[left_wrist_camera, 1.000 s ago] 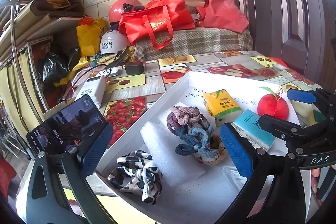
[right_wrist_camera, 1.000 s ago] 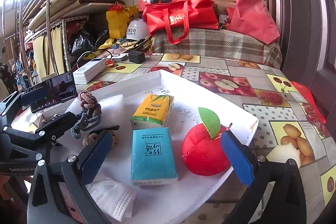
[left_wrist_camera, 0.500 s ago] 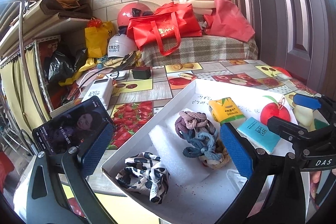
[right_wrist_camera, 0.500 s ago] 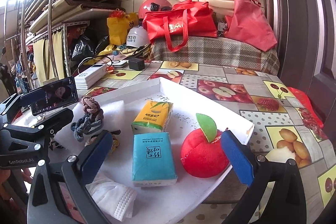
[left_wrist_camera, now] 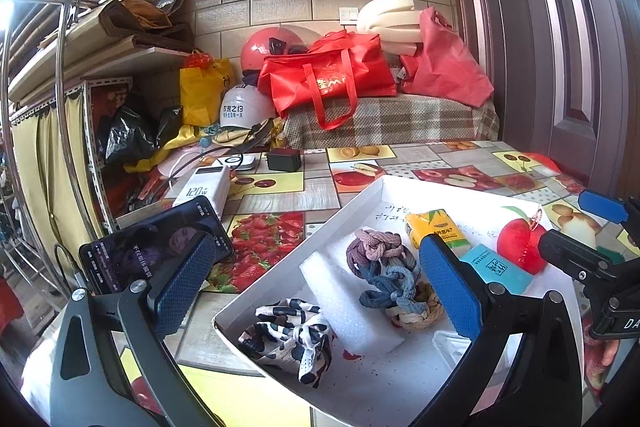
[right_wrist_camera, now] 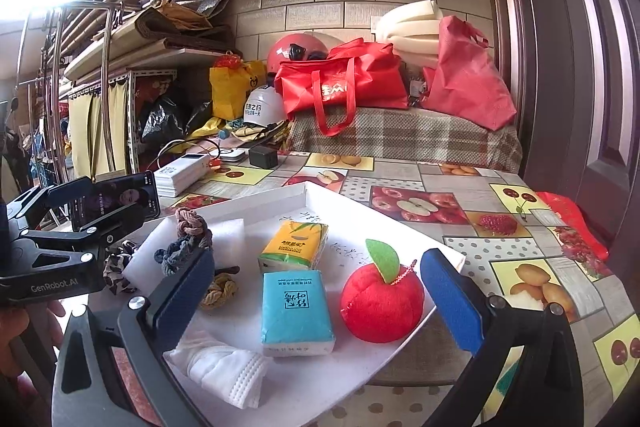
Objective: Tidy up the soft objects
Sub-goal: 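Move both grippers to the green scouring sponge and pale yellow sponge block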
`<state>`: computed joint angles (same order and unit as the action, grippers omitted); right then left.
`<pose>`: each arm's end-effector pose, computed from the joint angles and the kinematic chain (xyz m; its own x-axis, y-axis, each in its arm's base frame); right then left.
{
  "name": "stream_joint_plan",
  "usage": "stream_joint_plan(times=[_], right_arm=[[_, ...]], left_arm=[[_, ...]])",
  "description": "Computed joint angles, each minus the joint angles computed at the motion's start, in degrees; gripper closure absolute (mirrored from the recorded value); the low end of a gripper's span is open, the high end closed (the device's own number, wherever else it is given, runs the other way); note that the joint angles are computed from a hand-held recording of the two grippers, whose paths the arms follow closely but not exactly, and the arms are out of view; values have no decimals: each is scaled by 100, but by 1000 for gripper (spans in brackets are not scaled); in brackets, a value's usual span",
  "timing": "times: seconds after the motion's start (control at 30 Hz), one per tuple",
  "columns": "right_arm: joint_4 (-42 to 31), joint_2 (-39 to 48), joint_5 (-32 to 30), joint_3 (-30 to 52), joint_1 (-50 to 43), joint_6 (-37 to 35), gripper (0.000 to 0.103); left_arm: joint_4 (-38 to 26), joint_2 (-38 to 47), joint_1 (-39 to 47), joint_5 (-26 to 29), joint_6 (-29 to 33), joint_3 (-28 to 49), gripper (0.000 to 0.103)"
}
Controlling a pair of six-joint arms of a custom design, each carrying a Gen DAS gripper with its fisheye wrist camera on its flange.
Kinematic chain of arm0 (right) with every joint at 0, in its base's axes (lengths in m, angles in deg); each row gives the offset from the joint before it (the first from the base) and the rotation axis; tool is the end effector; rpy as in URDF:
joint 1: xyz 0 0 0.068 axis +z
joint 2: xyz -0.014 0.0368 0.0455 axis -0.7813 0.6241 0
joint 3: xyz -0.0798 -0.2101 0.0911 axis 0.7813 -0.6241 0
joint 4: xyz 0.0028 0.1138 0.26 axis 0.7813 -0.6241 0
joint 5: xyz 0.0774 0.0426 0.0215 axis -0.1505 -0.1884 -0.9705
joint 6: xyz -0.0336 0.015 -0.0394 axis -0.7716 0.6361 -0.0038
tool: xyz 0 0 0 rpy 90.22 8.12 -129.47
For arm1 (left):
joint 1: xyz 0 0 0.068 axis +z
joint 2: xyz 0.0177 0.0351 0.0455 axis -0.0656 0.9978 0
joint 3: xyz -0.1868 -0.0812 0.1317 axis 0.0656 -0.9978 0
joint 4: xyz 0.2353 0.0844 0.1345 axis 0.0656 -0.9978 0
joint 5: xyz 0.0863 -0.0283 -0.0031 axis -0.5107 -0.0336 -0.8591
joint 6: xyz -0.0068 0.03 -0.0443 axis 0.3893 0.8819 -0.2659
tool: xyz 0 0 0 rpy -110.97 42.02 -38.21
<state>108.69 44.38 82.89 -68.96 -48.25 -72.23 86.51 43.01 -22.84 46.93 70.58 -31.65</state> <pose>0.2368 0.0169 0.1072 -0.3059 -0.0914 -0.9477 -0.1800 0.9830 -0.0367 0.2536 -0.0801 0.1090 -0.3122 0.0642 -0.9478 0.1246 0.9919 0.0262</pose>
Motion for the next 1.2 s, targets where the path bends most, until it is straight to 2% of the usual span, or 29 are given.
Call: stream_joint_plan(times=[0.2,0.33,0.5,0.63,0.73,0.8,0.93,1.0,1.1,1.2], right_arm=[[-327,-808,-361,-449,-252,-72,0],[-850,-1716,-445,-825,-486,-244,0],[-1770,-2821,-1232,-1112,-1634,-444,0],[-2041,-2333,-1885,-783,-2894,-833,0],[-2242,-1402,-2362,-236,-3644,-1527,0],[-2636,-790,-2518,206,-3884,-2087,0],[-3529,386,-2355,1095,-3793,-2817,0],[-3685,782,-1837,1334,-3420,-2911,0],[-3553,898,-1144,1267,-2900,-3127,2],[-3436,658,-1170,1051,-2825,-3294,9]], left_arm=[[-100,-558,-224,68,-49,-423,0],[-198,-876,-607,-44,68,-620,0],[-325,-1029,-1222,-292,357,-673,0],[-440,-1079,-1708,-449,533,-664,0],[-642,-1124,-1978,-364,501,-611,0],[-790,-1137,-2195,-322,439,-561,0],[-1088,-829,-2639,-132,337,-215,0],[-1271,-525,-2869,-85,308,90,0],[-1550,-13,-3220,-274,227,600,0],[-1816,417,-3439,-375,117,1051,0]])
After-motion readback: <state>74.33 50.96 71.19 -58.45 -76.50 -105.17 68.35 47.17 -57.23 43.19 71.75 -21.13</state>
